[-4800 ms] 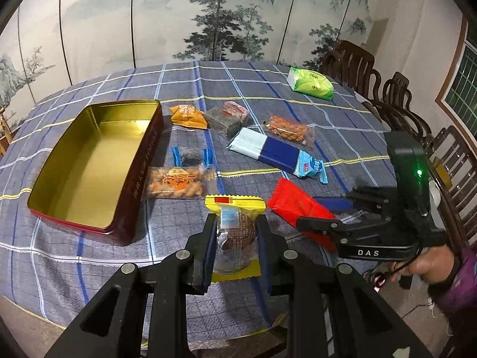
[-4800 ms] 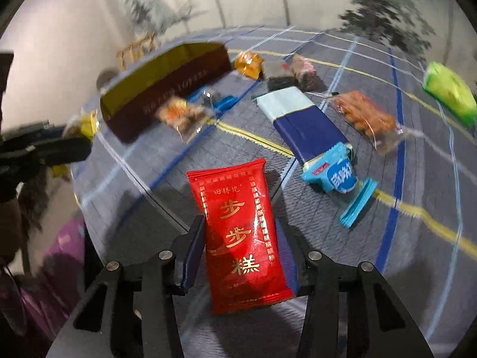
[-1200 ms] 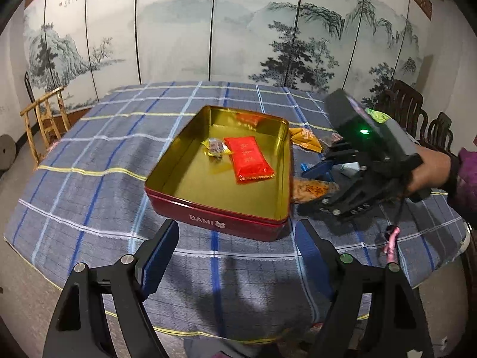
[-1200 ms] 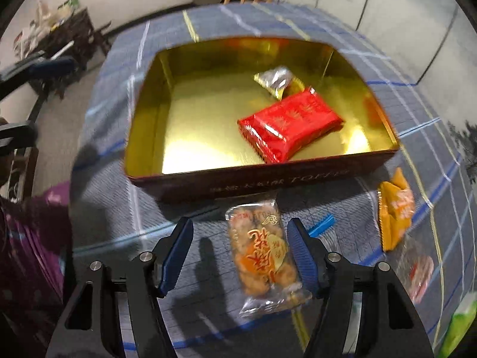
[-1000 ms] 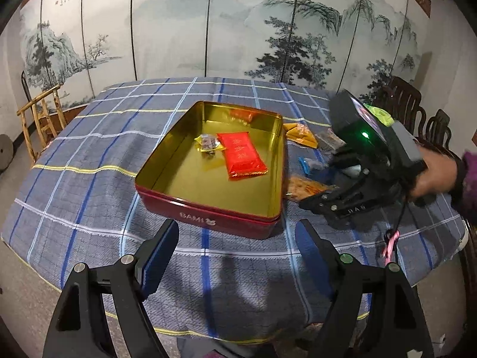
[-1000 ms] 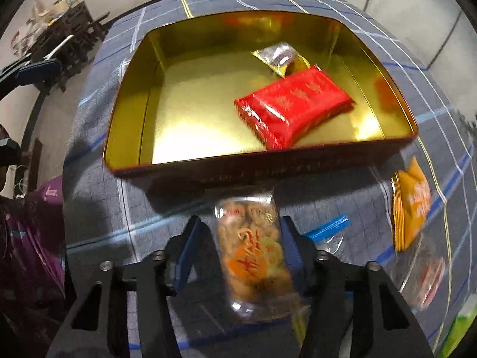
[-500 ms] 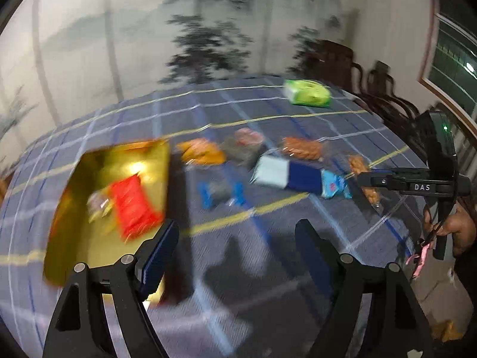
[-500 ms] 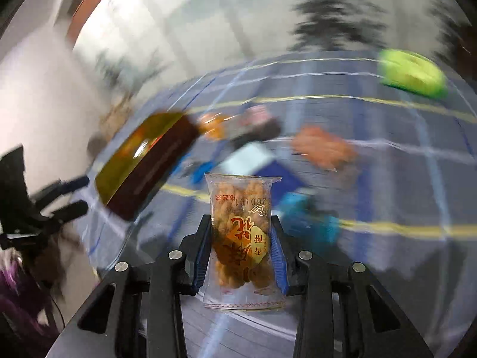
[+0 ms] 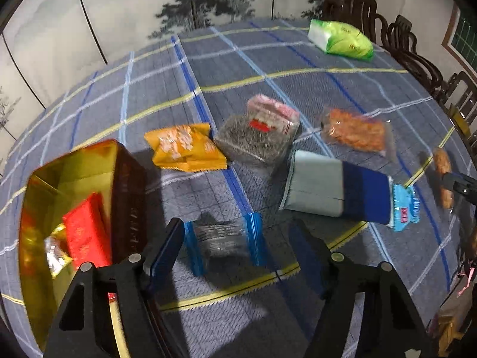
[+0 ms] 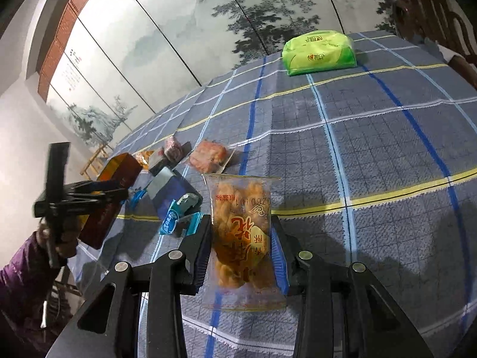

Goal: Organize snacks
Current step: 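Grasp a small blue candy with the left tool while the right tool lifts the clear packet, then carry the blue candy into the tin and open the left tool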

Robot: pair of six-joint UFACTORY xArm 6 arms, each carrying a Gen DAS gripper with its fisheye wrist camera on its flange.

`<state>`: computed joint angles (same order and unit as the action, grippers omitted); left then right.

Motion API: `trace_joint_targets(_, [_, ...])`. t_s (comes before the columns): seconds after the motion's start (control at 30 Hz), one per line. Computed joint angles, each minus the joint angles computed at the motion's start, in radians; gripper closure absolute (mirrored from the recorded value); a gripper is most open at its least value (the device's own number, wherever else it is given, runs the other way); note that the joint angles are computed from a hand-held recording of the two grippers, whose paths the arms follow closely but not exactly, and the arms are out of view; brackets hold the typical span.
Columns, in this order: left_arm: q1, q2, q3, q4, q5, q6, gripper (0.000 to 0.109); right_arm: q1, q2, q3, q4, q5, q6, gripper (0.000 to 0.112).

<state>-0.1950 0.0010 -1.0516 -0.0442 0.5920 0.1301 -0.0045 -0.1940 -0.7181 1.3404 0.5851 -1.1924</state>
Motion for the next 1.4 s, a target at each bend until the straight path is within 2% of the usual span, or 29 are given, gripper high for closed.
trace_joint_targets(0.1, [-0.001, 0.029, -0.013, -0.007, 0.022, 0.003, 0.046, 0.003, 0.027, -0.017, 0.013, 0.012, -0.017, 0.074])
trace_joint_targets(0.13, [0.003, 0.025, 0.0, -0.041, -0.002, 0.021, 0.047, 0.003, 0.035, -0.022, 0.018, 0.016, -0.021, 0.074])
trace_joint_targets(0.2, [0.007, 0.017, 0.017, -0.057, -0.037, 0.023, 0.064, 0.009, 0.047, -0.032, 0.017, 0.013, -0.024, 0.074])
trace_joint_targets(0.23, [0.007, 0.015, 0.024, -0.053, -0.056, 0.023, 0.082, 0.014, 0.053, -0.036, 0.012, 0.003, -0.02, 0.074])
trace_joint_targets(0.27, [0.009, 0.013, 0.023, -0.07, -0.052, 0.035, 0.086, 0.024, 0.058, -0.04, 0.005, -0.013, -0.011, 0.074])
trace_joint_targets(0.37, [0.004, -0.004, 0.041, -0.053, -0.057, -0.007, 0.09, 0.042, 0.07, -0.046, -0.024, -0.047, 0.022, 0.074])
trace_joint_targets(0.5, [-0.014, -0.077, 0.11, -0.088, -0.067, -0.048, 0.09, 0.067, 0.076, -0.043, -0.051, -0.097, 0.048, 0.074])
trace_joint_targets(0.6, [-0.039, -0.191, 0.206, -0.122, -0.086, -0.079, 0.09, 0.087, 0.077, -0.04, -0.052, -0.136, 0.044, 0.074])
trace_joint_targets(0.7, [-0.067, -0.298, 0.283, -0.19, -0.077, -0.075, 0.09, 0.135, 0.072, -0.027, -0.061, -0.222, 0.036, 0.074])
trace_joint_targets(0.83, [-0.086, -0.41, 0.352, -0.252, -0.043, -0.081, 0.09, 0.162, 0.072, -0.02, -0.07, -0.279, 0.036, 0.074])
trace_joint_targets(0.9, [-0.088, -0.458, 0.377, -0.245, -0.023, -0.095, 0.09, 0.176, 0.074, -0.018, -0.086, -0.308, 0.045, 0.074])
trace_joint_targets(1.0, [-0.088, -0.52, 0.409, -0.163, -0.019, -0.148, 0.09, 0.195, 0.07, -0.009, -0.108, -0.345, 0.06, 0.074])
trace_joint_targets(1.07, [-0.077, -0.559, 0.427, -0.164, -0.017, -0.145, 0.09, 0.211, 0.075, -0.006, -0.137, -0.378, 0.078, 0.073])
trace_joint_targets(1.17, [-0.054, -0.609, 0.447, -0.155, -0.016, -0.151, 0.09, 0.242, 0.074, 0.013, -0.217, -0.445, 0.141, 0.073])
trace_joint_targets(1.27, [-0.027, -0.657, 0.466, -0.159, -0.004, -0.147, 0.09, 0.267, 0.074, 0.051, -0.428, -0.528, 0.332, 0.074])
trace_joint_targets(1.33, [-0.003, -0.686, 0.48, -0.164, 0.001, -0.136, 0.09, 0.265, 0.071, 0.069, -0.541, -0.55, 0.44, 0.074])
trace_joint_targets(1.4, [0.03, -0.712, 0.49, -0.175, 0.011, -0.114, 0.09, 0.262, 0.065, 0.079, -0.57, -0.557, 0.48, 0.074])
